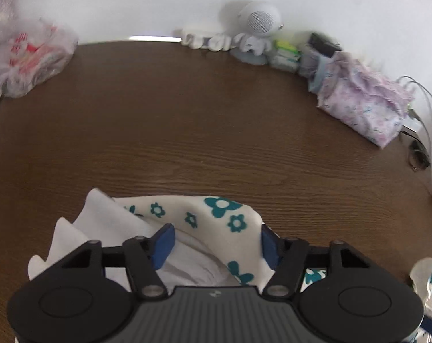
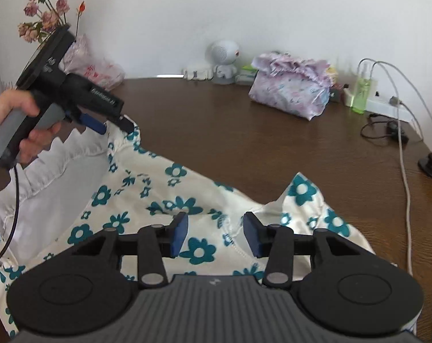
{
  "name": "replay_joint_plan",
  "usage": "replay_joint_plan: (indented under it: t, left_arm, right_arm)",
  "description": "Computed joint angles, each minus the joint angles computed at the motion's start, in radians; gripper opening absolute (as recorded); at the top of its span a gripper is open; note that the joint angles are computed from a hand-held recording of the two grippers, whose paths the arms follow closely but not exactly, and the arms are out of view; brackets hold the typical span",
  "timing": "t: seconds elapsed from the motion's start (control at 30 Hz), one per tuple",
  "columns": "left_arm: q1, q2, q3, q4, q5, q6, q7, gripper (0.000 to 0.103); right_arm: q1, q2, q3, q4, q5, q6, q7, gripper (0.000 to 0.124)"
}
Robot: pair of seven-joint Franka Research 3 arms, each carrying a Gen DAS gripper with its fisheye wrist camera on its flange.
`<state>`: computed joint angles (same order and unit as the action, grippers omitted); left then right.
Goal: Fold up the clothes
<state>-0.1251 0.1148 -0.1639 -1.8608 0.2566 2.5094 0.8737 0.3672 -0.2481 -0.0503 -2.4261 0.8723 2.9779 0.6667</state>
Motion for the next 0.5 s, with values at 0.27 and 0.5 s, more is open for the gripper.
replay_joint_plan:
  t: [0.27,0.5]
  left_arm:
    - [0.024,-0.212,0.0,-0.309,0.136,0.254,-0.319,0.006]
    - [0.108,-0.331,-0.055,-0.487,0.374,0.392,-0.673,0.021]
  right_arm:
    - [-0.044,-0.007,0.036,-0.048,-0.129,-0.003,0.118,0.029]
    - [-0.039,-0.02,0.009,-0.05,-0.144,-0.03,0.148,0.027]
